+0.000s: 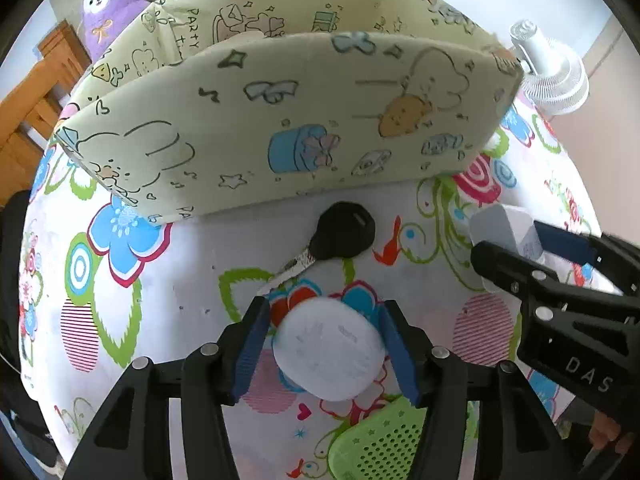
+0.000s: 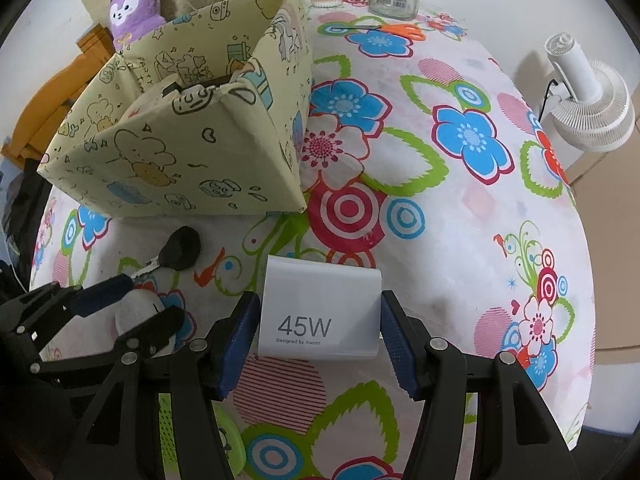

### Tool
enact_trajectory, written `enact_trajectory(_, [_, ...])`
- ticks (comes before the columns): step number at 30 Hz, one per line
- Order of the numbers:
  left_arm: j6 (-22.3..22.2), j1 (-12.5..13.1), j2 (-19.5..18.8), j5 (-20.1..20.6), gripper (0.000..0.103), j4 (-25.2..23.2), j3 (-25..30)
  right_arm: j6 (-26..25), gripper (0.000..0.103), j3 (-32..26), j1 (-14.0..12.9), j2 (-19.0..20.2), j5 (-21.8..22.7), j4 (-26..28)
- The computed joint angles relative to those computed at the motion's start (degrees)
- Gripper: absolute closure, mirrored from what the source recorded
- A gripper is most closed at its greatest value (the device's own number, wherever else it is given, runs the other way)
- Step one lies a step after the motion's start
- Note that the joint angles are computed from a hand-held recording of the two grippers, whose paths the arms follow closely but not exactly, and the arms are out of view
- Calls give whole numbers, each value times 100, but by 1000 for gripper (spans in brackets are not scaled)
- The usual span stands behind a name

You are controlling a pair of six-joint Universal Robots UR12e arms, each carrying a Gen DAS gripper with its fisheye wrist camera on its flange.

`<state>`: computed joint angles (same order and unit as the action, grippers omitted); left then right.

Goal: Organize rigid objects
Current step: 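Grasp the white round earbud case with the left tool while the right tool holds the charger, then carry the earbud case with the left tool while the right tool carries the charger to the box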

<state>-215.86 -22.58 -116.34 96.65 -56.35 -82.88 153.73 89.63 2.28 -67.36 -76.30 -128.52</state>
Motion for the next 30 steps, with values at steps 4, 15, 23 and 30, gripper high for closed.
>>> enact_trajectory(4, [-35, -63, 13, 99, 37, -8, -34, -99, 40, 30, 8, -22, 2, 9])
enact_trajectory(15, [-178, -154, 75, 294, 47, -172, 24, -297, 40, 122, 21, -103, 18, 26])
enact_trajectory(23, [-163, -166, 183, 527, 47, -159, 71, -318, 40, 97, 23, -211, 183, -11])
enact_trajectory(30, [-133, -193, 215, 676, 47, -119, 169, -256, 40, 60, 20, -296, 298, -101])
